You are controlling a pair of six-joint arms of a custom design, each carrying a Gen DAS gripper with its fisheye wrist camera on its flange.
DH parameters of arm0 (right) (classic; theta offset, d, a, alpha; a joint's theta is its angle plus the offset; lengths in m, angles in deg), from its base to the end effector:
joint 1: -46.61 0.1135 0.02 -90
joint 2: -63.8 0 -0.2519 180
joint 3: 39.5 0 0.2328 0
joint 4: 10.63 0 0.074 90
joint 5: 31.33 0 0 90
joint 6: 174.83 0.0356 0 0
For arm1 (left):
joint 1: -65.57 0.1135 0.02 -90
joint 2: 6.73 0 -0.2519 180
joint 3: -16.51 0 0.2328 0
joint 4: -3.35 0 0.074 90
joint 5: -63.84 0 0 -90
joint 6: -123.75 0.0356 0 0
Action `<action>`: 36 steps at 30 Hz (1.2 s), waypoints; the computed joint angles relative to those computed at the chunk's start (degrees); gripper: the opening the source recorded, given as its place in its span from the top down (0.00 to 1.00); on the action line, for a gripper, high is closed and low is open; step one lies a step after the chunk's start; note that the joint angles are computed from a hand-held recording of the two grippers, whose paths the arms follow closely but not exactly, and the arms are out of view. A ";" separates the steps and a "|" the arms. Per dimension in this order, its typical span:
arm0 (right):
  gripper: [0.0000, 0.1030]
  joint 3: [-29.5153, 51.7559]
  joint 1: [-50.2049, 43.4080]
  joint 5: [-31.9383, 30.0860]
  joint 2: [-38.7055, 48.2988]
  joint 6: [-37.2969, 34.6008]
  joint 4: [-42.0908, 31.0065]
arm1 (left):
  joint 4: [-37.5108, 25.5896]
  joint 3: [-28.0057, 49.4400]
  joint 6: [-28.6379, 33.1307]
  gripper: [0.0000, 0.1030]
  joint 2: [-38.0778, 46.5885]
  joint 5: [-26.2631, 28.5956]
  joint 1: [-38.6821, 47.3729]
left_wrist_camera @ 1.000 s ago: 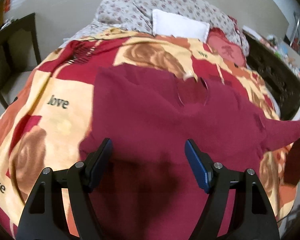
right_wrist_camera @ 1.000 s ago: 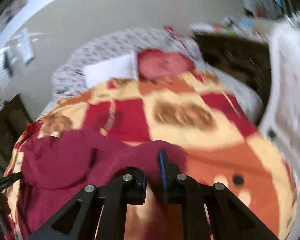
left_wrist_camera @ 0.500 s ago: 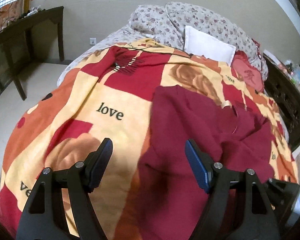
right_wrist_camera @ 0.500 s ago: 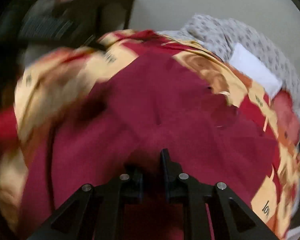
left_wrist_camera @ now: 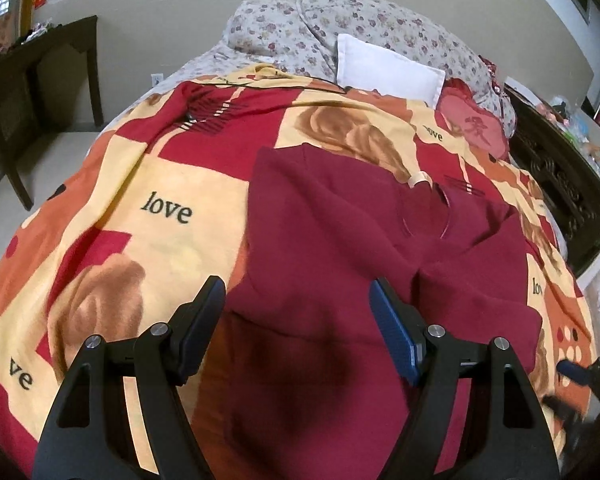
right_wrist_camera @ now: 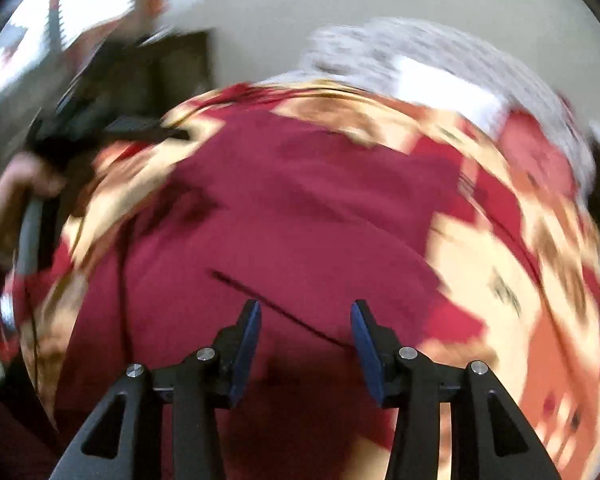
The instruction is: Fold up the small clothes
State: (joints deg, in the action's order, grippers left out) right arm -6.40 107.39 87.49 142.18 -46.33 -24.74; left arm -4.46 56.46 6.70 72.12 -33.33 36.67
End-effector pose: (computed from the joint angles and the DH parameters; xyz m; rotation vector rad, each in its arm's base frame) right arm 0.1061 0.1545 0.1043 -0.3008 2.4089 0.1020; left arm 0.2012 -0.1060 0.1349 -0.0209 2.4008 -0.3140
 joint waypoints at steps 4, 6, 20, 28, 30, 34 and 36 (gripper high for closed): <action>0.55 -11.39 -20.96 -15.95 -2.36 -2.02 18.62 | -0.65 0.02 -1.22 0.28 -0.57 -0.33 -0.95; 0.55 -12.43 -27.64 -22.76 5.12 -3.31 29.40 | -0.55 -0.32 -0.52 0.28 -1.19 0.54 -0.36; 0.90 14.80 -13.56 -43.88 26.29 -2.52 42.15 | -4.71 -4.37 3.89 0.28 -10.26 14.21 17.37; 0.41 13.39 -6.88 -42.39 29.69 -0.66 43.83 | -7.24 -6.75 7.11 0.28 -14.60 23.91 22.74; 0.41 7.28 -6.97 -38.40 23.89 -0.76 42.59 | -8.02 -7.60 6.70 0.28 -15.82 24.19 21.09; 0.41 -5.30 -9.17 -36.04 11.44 0.41 42.91 | -10.57 -9.56 5.16 0.28 -20.82 19.91 11.41; 0.41 -8.53 -9.62 -32.28 6.09 1.02 38.85 | -12.32 -10.50 4.31 0.28 -23.89 14.70 3.27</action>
